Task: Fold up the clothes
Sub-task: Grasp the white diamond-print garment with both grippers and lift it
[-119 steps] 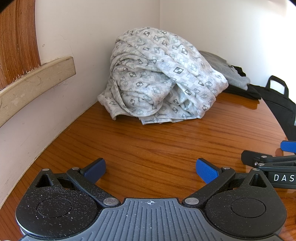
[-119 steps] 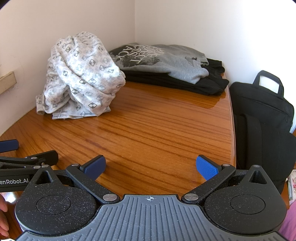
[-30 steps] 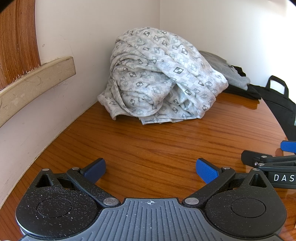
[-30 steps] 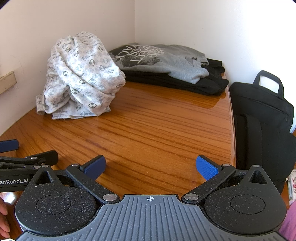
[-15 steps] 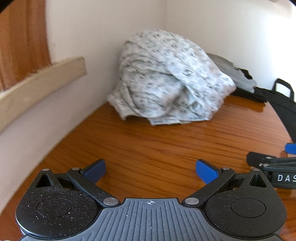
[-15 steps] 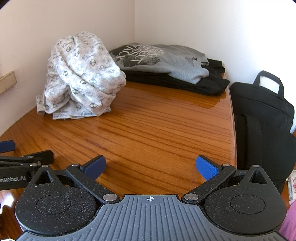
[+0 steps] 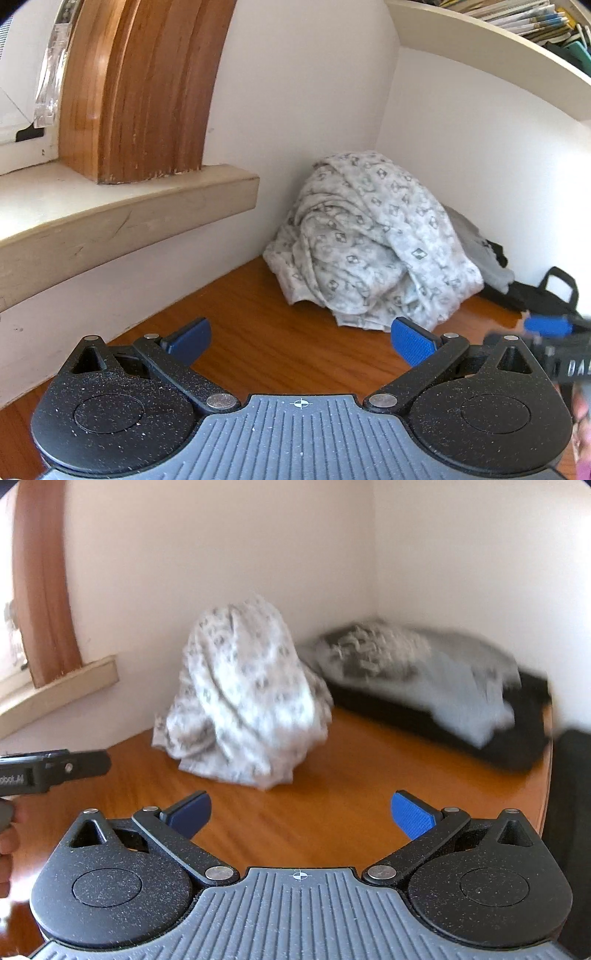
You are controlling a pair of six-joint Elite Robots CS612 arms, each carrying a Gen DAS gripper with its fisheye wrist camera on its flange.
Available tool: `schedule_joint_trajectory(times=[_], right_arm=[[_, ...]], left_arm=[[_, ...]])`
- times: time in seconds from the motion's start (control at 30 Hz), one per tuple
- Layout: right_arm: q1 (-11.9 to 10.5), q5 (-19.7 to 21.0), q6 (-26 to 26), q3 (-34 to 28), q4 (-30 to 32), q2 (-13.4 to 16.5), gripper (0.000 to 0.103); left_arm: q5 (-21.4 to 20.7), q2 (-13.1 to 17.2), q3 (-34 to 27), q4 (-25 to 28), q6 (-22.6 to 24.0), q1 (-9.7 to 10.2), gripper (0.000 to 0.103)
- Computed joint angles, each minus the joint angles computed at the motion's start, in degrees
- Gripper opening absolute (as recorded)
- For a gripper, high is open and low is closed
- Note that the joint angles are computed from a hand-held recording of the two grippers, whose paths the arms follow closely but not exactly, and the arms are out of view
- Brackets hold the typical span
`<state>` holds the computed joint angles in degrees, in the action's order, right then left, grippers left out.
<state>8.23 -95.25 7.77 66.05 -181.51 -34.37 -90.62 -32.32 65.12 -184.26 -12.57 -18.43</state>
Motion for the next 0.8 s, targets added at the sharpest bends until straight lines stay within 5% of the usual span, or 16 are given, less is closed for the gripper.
schedule_joint_trajectory(times=[0.27, 0.5, 0.67, 0.8], right_arm=[[-1.8, 9.1, 1.7, -6.0, 2.9, 2.4, 0.103], [-1.3, 7.3, -6.9, -10.7, 4.2, 4.8, 0.103], [-2.2, 12.0, -5.1, -12.0, 3.8, 5.4, 0.103], [-2.1, 10.4, -5.0, -14.1, 6.6, 6.3, 0.103]], left_arm=[[-2.7, 0.8, -1.0, 0.3, -5.4, 0.97, 0.103], [-3.3, 1.1, -1.2, 0.8, -6.7, 1.25, 0.103], [-3.2, 1.1, -1.4, 1.4, -6.5, 1.2, 0.103], [-3.4, 1.2, -1.5, 1.8, -6.7, 1.23, 0.103]])
